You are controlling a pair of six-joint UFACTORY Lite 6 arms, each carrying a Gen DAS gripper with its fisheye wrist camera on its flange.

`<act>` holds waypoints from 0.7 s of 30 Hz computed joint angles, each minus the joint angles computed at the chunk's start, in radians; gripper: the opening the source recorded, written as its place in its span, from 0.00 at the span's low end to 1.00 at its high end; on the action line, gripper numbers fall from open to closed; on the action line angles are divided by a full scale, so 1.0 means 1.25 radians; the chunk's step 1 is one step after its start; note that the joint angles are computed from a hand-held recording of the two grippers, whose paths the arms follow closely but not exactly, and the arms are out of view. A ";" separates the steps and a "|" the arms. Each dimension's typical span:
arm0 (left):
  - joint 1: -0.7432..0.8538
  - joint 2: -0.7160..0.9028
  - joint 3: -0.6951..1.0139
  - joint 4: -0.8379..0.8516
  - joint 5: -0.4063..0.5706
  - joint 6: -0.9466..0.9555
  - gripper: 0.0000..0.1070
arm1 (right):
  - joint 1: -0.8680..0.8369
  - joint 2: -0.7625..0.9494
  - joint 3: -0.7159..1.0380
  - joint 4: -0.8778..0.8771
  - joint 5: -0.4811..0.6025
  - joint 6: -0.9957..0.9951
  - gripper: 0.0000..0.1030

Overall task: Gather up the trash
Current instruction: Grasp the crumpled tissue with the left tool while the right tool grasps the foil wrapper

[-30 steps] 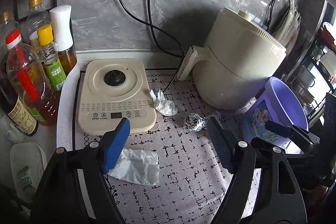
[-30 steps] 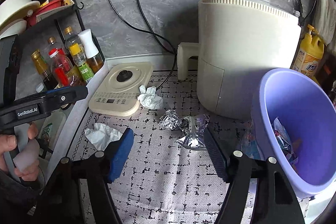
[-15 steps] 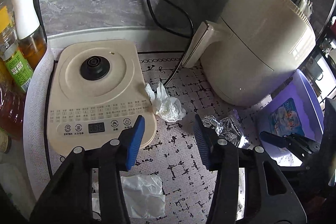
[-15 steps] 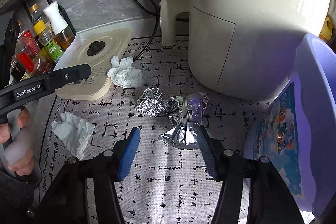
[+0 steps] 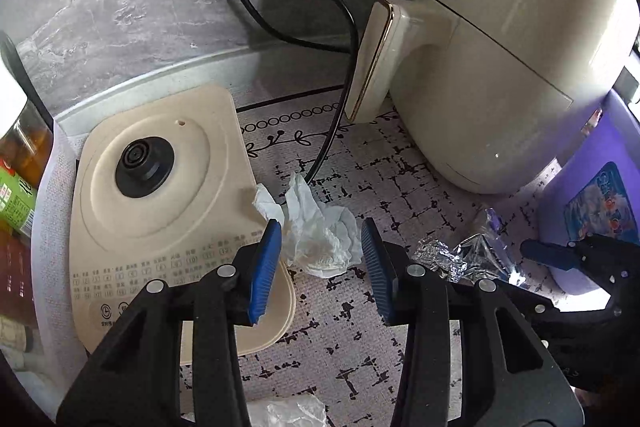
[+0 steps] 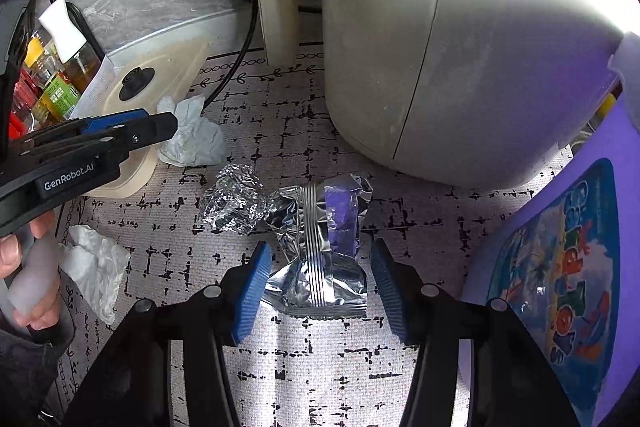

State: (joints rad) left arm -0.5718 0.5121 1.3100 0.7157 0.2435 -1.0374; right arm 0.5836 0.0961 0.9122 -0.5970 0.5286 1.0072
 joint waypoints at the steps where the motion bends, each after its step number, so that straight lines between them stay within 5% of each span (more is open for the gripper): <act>1: -0.013 0.020 0.022 0.029 0.029 -0.018 0.36 | -0.005 0.009 0.002 0.000 -0.005 -0.002 0.43; 3: -0.021 0.047 0.049 -0.009 0.042 0.032 0.26 | -0.019 0.027 0.008 0.025 -0.019 -0.033 0.29; 6: -0.023 0.072 0.065 -0.057 0.056 0.084 0.02 | -0.030 0.032 0.004 0.040 -0.036 -0.052 0.20; 15: 0.013 -0.127 -0.142 -0.011 -0.074 -0.055 0.01 | -0.013 -0.036 -0.034 0.025 -0.042 -0.026 0.16; 21: -0.004 -0.300 -0.270 0.129 -0.071 -0.241 0.01 | 0.045 -0.105 -0.049 0.000 -0.007 0.012 0.16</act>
